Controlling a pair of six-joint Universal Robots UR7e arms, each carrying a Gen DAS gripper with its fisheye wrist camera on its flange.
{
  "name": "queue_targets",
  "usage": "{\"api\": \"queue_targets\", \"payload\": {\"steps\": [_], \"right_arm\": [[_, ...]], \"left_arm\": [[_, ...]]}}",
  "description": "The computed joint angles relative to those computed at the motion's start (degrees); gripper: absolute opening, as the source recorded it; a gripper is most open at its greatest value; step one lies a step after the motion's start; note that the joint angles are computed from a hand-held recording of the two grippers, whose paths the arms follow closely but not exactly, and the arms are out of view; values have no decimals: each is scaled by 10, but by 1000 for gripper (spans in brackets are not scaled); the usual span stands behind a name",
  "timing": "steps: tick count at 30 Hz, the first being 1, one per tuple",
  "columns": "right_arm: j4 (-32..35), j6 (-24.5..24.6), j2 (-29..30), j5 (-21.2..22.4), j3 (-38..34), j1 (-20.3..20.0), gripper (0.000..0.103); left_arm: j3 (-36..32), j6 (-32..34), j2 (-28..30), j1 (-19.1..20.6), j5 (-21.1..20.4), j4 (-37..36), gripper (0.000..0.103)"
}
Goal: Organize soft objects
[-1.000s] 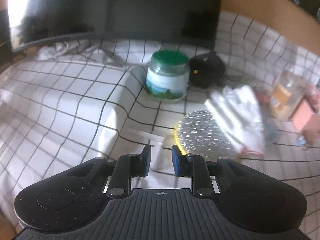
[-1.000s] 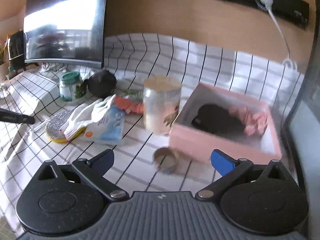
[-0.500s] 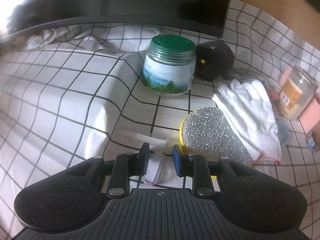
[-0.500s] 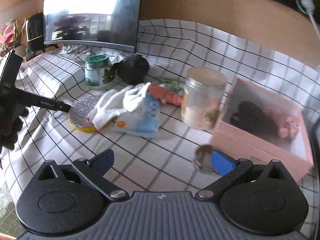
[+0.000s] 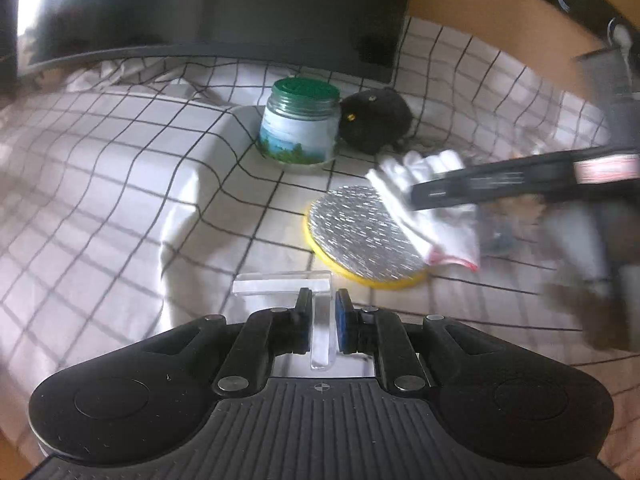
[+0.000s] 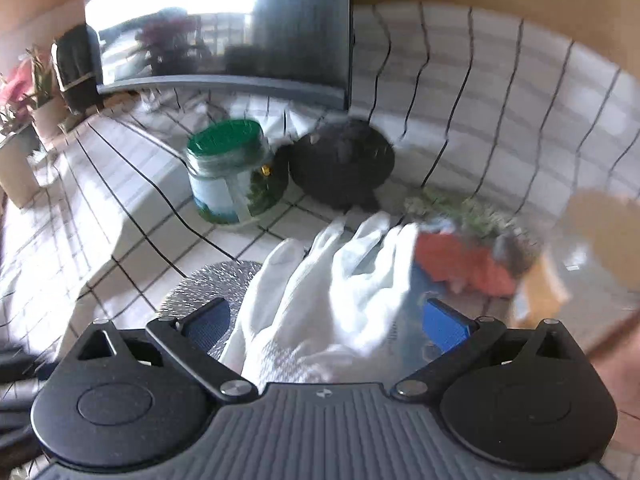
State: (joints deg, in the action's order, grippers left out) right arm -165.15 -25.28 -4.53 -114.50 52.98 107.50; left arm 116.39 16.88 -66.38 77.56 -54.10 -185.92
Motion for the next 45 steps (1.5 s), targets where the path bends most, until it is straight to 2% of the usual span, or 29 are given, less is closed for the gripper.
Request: {"api": "queue_targets", "payload": {"steps": [2,3,4,5,7,11,13,16,20,24,29,34,38,42,45], "right_arm": [[21,-8,13,-6,-22,-1,91],[11,-26,21,-17,-29,2,87],[12,-36,20,-16,-28,4,67],[19,-44,14,-9,-23,5,41],[39,-44,-5,0,-5,8,17],[-2,-55,-71,29,92,12,15],[-30,-54,-118,44,160,12,15],[-85,-55,-182,43,252,13,15],[-161,-55,-256,16,361,9,15],[-261,-57,-302,-48,442,6,15],[-358,-35,-334,-113,499,0,15],[-425,-14,-352,-152,542,-6,15],[-448,10,-356,-176,559,-5,15],[-464,15,-353,-196,559,-1,15],[-475,14,-351,-209,558,2,15]], "left_arm": [[18,-11,-13,-9,1,-7,14],[24,-17,-17,-12,-1,-8,14],[28,-23,-22,-14,-4,-7,14],[31,-25,-25,-17,-6,-7,14],[34,-23,-26,-22,-8,-6,14],[30,-27,-23,-28,-32,13,14],[25,-28,-22,-30,-58,41,14],[14,-16,-16,-37,-100,94,14],[0,15,-3,-51,-156,160,14],[-18,44,19,-64,-202,208,14],[-68,79,54,-78,-239,226,14],[-153,113,106,-86,-263,211,14],[-246,131,164,-95,-289,207,14],[-344,143,230,-109,-289,223,15],[-396,109,279,-119,-292,218,16]]}}
